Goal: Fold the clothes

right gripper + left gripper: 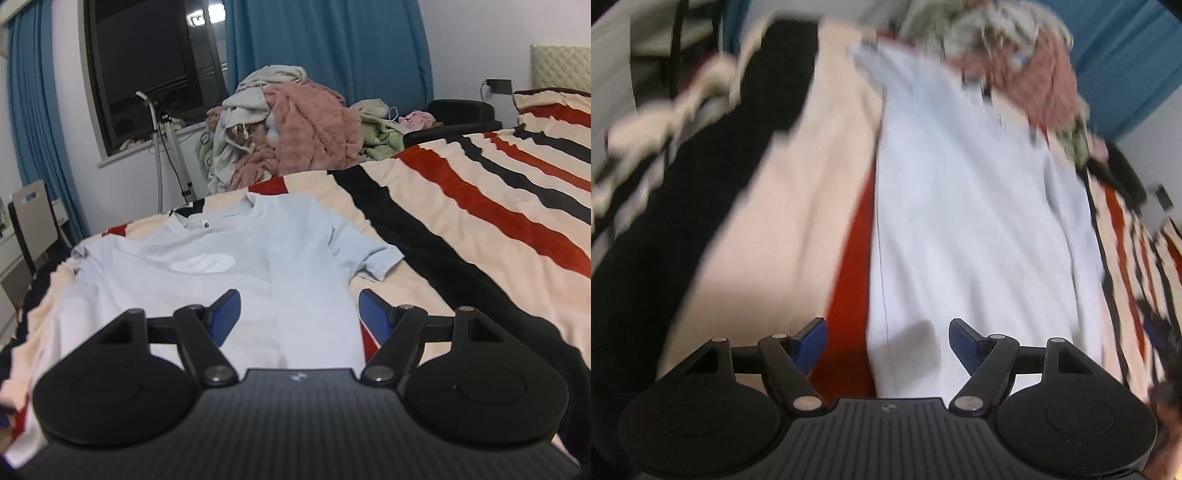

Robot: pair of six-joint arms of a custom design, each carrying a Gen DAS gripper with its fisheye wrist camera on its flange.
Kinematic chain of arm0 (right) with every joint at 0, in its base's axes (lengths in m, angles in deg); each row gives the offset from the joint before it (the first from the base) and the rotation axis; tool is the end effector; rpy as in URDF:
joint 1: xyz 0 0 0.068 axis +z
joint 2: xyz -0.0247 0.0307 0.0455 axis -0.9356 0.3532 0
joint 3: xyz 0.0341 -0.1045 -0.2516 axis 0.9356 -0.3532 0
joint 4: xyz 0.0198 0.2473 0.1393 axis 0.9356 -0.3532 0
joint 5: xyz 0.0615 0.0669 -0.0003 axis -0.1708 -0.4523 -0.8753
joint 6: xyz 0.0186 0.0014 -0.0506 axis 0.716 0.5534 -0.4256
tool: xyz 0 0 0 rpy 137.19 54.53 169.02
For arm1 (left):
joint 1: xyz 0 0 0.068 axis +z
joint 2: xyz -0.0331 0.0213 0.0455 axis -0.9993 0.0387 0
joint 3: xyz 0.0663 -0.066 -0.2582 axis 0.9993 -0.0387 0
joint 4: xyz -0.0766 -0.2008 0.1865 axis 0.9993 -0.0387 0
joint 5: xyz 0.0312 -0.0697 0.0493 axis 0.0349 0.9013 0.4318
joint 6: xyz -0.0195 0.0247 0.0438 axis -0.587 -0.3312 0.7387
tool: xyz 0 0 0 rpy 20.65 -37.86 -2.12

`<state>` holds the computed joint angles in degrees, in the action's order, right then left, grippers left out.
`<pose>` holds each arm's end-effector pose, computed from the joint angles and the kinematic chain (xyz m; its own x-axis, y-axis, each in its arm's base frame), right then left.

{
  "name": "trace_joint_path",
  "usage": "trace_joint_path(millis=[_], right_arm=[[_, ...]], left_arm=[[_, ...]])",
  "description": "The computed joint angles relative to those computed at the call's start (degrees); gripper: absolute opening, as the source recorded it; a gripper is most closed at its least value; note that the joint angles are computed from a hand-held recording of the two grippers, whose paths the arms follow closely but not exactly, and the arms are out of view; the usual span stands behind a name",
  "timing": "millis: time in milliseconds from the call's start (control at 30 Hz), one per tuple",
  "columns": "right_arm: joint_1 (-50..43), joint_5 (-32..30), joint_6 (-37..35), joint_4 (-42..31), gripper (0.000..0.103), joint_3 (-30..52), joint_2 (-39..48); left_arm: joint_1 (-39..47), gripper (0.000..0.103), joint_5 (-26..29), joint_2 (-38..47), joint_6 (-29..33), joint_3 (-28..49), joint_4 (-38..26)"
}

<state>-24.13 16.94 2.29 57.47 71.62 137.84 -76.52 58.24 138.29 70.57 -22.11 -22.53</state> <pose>0.1706 0.1359 0.1351 -0.3860 0.2902 -0.8757 0.2171 0.9511 0.2195 0.1900 0.0235 0.1425 -0.9008 -0.2446 -0.3588 -0.0934 0.9161 -0.3898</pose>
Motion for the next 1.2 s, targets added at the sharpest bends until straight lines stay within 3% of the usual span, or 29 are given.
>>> trace_joint_path(millis=[133, 233, 300, 367, 533, 633, 733, 867, 1000, 1067, 1133, 1200], right_arm=[[4.5, 2.6, 3.4, -7.2, 0.072, -0.6, -6.4], [7.1, 5.6, 3.1, -9.1, 0.072, 0.8, -4.1], [7.4, 6.1, 3.1, -9.4, 0.072, 1.5, -2.0], [6.9, 5.6, 3.9, -9.9, 0.072, 1.5, -1.1], [5.6, 4.4, 4.7, -10.1, 0.072, 0.6, -2.4], [5.1, 3.5, 3.8, -9.1, 0.072, 0.5, -2.5], [4.5, 2.5, 3.3, -8.1, 0.072, 0.4, -2.2], [4.0, 1.5, 3.1, -7.2, 0.072, 0.3, -2.3], [4.0, 1.5, 3.2, -7.1, 0.072, -0.1, -3.0], [4.1, 1.7, 3.2, -7.2, 0.072, -0.1, -3.3], [4.3, 1.8, 3.1, -7.4, 0.072, -0.3, -3.9], [4.5, 1.9, 3.1, -7.5, 0.072, -0.6, -4.9]], left_arm=[[-0.3, 0.071, 0.1, -2.9, 2.6, -2.1, -4.7], [-0.2, 0.068, 1.1, -4.3, 5.2, -3.3, -4.9], [-1.8, 0.052, 0.7, -3.9, 7.9, -2.9, -6.7], [-2.3, 0.044, -0.4, -4.0, 9.8, -1.9, -8.9], [4.6, 0.011, 2.8, -0.5, 18.7, 4.3, -19.9], [12.0, 0.008, 5.4, 3.2, 25.8, 9.5, -28.1], [18.0, 0.007, 6.0, 5.9, 30.1, 13.4, -34.2], [19.3, 0.007, 2.0, 7.6, 29.9, 13.6, -33.0], [21.8, 0.010, 1.7, 5.5, 32.6, 12.7, -32.4], [22.8, 0.016, 2.6, 2.8, 35.6, 12.9, -33.9], [24.0, 0.039, 3.9, -0.7, 39.1, 13.4, -35.9], [24.7, 0.052, 5.2, -4.7, 41.6, 14.0, -37.9]])
